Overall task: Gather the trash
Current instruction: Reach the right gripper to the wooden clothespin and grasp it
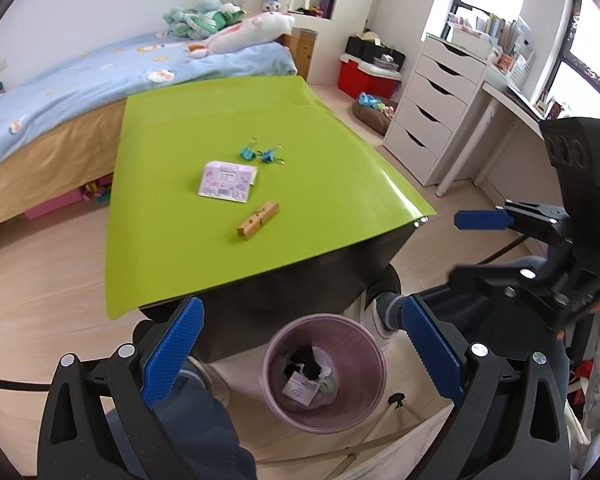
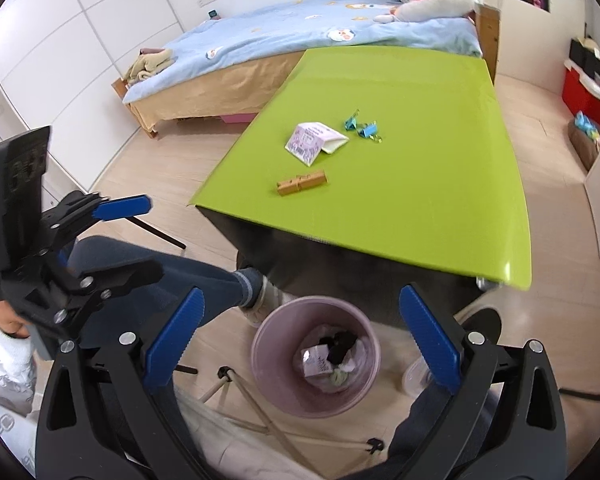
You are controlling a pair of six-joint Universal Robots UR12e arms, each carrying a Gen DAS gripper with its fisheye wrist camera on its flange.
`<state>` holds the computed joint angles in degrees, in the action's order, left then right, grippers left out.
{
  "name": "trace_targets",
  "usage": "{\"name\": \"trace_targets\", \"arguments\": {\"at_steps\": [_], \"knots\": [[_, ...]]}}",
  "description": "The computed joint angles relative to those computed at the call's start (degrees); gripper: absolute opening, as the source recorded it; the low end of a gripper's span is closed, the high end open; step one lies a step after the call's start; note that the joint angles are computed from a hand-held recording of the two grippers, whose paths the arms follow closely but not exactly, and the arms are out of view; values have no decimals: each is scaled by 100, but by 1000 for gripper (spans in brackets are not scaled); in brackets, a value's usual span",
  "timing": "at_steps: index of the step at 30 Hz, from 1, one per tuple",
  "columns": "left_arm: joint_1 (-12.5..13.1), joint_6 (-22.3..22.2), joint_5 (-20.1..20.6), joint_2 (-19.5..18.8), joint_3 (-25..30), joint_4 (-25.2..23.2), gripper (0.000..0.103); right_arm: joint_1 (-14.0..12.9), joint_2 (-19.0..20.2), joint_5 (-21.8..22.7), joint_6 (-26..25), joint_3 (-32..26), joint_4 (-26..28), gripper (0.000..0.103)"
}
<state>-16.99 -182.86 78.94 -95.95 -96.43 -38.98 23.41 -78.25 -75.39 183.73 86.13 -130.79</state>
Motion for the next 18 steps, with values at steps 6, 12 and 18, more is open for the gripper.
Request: {"name": "trace_targets", "arguments": {"at_steps": [6,12,18], "knots": [[82,-88,16,32,-29,58,95,91,490,-265,-362,-698,418,97],[144,-169,25,61,-73,132,95,222,1053,-512,-714,-1471,963,97],[187,-215,-18,92,-118,157,95,342,1571,-709,-966,-2149,1567,97]]}}
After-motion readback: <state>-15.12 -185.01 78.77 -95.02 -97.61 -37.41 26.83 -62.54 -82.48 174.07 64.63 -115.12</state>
